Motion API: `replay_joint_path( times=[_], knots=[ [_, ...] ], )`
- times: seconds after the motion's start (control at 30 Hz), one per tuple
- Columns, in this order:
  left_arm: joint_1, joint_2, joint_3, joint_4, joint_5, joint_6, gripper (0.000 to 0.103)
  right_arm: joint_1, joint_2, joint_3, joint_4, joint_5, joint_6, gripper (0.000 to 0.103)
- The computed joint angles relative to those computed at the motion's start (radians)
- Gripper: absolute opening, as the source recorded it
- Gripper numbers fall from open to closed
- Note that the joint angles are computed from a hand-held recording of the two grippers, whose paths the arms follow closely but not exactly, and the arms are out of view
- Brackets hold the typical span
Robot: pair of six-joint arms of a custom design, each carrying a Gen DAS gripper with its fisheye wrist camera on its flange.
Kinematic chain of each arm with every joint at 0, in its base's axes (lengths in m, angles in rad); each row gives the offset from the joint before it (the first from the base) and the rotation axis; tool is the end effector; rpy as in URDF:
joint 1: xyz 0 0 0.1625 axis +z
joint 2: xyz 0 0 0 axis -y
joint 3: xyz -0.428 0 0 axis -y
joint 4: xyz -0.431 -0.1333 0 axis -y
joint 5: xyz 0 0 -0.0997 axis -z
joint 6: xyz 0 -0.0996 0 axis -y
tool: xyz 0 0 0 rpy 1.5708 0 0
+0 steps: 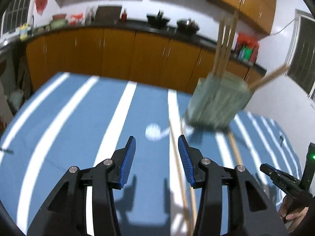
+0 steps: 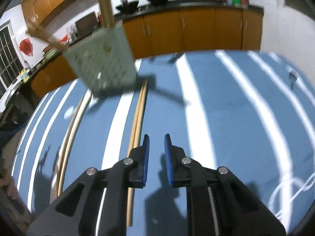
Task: Organize utensils
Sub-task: 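Grasp a chopstick with the right gripper while the left gripper grasps another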
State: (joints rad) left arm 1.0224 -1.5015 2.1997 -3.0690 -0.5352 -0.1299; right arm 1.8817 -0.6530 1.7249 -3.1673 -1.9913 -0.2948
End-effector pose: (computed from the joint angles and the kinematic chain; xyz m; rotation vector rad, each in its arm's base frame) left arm -0.0559 -0.5116 0.3485 -0.0587 2.1657 -1.2389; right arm 0.2956 -0.6171 0.0153 0.6432 -2.5659 0.7136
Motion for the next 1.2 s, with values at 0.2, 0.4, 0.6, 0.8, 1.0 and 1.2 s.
replay_joint_path(
  times=[0.2,0.4,0.6,0.8,1.0,1.2],
  knots=[
    [0.026,0.009,0.010,0.099,-0.037,-0.053,0.040,0.013,0.022,-0.004,0.050,0.016,0.013,0.016],
    [0.034,0.023,0.018,0.122,-0.069,-0.065,0.038,0.022,0.046,-0.026,0.061,-0.004,-0.004,0.013],
    [0.041,0.037,0.018,0.157,-0.105,-0.083,0.032,0.032,0.069,-0.042,0.037,-0.058,-0.045,0.009],
    [0.044,0.046,0.014,0.195,-0.123,-0.097,0.027,0.026,0.076,-0.052,-0.009,-0.115,-0.031,0.008],
    [0.043,0.060,0.008,0.209,-0.130,-0.097,0.027,0.016,0.068,-0.049,-0.016,-0.120,-0.031,0.008],
    [0.037,0.082,0.002,0.243,-0.101,-0.099,0.019,0.017,0.068,-0.046,-0.023,-0.128,-0.047,0.008]
  ],
)
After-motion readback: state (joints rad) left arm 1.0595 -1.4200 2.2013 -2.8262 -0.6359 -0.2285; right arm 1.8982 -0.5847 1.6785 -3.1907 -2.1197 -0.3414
